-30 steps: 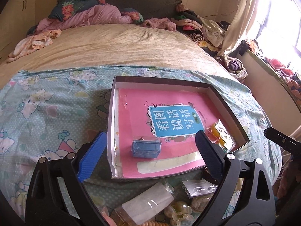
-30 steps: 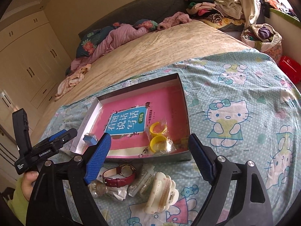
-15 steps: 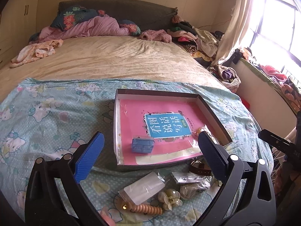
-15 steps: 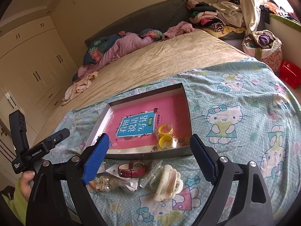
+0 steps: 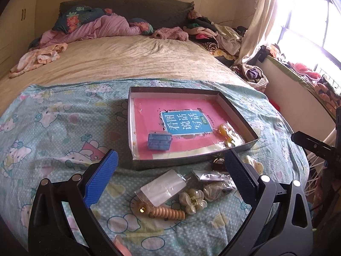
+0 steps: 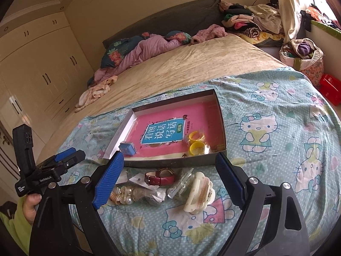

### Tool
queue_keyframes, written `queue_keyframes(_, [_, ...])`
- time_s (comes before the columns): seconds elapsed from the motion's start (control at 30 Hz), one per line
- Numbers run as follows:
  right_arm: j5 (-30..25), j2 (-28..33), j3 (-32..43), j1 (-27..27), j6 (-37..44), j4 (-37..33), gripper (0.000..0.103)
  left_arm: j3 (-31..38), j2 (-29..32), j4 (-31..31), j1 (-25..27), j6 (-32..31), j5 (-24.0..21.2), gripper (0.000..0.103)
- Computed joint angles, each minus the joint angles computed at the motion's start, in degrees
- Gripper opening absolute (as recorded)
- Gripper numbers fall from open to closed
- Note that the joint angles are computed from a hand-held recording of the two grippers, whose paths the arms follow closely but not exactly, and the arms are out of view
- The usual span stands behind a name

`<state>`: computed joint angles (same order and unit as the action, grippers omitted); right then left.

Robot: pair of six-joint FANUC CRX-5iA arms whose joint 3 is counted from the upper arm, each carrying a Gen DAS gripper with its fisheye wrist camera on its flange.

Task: Organize jewelry
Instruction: 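Lift both open tools out of the tray back toward the loose jewelry, then grasp the cream flower clips with left tool while right grasps the red watch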

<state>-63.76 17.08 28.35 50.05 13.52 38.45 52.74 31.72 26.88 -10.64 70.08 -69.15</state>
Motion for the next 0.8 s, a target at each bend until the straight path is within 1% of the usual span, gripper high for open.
queue_keyframes(0.17, [-0.5, 0.5, 0.7, 0.4, 0.4, -0.8, 0.086, -4.8, -2.2, 0.5, 0.2, -2.3, -0.4, 0.093])
queue_keyframes(0.33, [-0.9, 0.9, 1.4, 0.9, 0.9, -1.2, 0.086, -8.0, -3.7, 1.0, 0.4, -4.1, -1.2, 0.092])
queue_keyframes(0.43, [-1.3, 1.3, 2.2, 1.1, 1.5, -1.4, 0.086, -10.1, -4.7, 1.1, 0.3, -5.4, -1.7, 0.088])
queue_keyframes(0.63, [-1.8, 2.0, 3.4, 1.2, 2.6, -3.2, 0.086, -12.9, -5.9, 1.6, 0.3, -7.2, -2.8, 0.085])
queue_keyframes(0.8, [-2.2, 3.0, 4.8, 1.2, 4.0, -5.2, 0.086, -14.8, -6.6, 1.7, 0.0, -8.2, -3.4, 0.080])
